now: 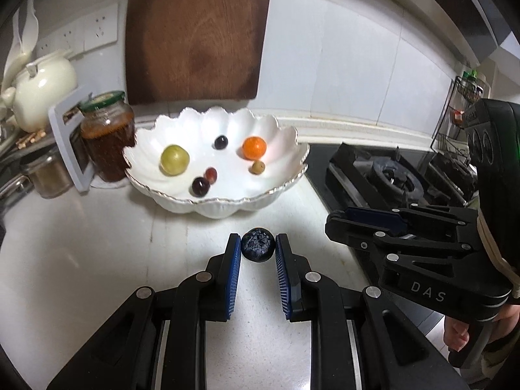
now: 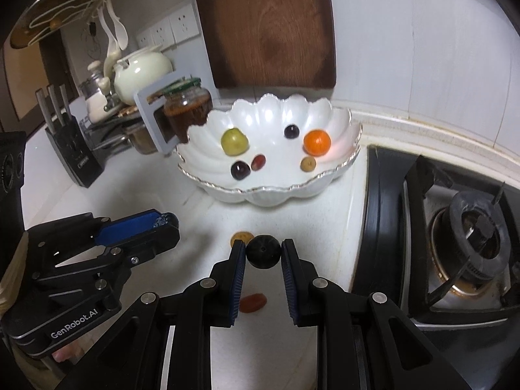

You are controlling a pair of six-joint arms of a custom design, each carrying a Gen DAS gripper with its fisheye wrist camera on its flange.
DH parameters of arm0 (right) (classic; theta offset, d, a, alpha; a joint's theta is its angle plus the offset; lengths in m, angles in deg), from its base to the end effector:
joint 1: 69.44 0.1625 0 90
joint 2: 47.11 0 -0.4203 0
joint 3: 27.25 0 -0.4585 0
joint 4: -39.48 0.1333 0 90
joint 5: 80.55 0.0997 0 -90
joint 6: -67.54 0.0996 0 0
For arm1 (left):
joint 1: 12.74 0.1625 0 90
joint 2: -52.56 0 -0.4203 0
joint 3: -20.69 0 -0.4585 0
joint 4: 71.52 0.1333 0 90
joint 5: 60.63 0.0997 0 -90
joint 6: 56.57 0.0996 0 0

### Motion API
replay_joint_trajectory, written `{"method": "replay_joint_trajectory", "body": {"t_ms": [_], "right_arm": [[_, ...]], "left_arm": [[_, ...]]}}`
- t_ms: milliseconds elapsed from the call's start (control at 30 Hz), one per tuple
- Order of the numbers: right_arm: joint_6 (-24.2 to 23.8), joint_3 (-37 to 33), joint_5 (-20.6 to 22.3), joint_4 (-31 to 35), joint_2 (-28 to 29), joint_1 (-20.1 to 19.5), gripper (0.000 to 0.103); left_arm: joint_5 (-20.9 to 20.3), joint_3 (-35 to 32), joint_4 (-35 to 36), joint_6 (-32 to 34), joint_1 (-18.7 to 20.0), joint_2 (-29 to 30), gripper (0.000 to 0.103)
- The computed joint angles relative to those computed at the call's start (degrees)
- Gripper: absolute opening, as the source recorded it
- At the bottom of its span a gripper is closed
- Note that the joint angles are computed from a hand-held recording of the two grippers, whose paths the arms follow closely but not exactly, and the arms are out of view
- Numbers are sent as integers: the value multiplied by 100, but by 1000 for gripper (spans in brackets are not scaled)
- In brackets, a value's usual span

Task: Organize fruits
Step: 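Lift the grape and blueberry with both grippers and carry them over the bowl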

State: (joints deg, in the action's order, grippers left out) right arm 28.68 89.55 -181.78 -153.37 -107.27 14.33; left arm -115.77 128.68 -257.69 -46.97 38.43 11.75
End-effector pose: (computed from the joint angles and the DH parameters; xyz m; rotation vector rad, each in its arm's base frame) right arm 0.0480 -0.6096 0.1485 0.6052 -2.4430 0.8961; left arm -0.2423 -0.6044 -0.0086 0.8586 2.4145 -0.8413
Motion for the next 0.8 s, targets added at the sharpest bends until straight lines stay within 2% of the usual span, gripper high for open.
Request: {"method": "replay_joint_trajectory", "body": {"t_ms": [467, 800], "right_arm": [[-104, 26, 324, -533, -136, 188, 24], [-20, -234, 392, -671, -31, 338, 24]], "left_arm": [[359, -52, -636, 208, -224, -78, 22], [745, -368, -741, 340, -273, -22, 22]]}}
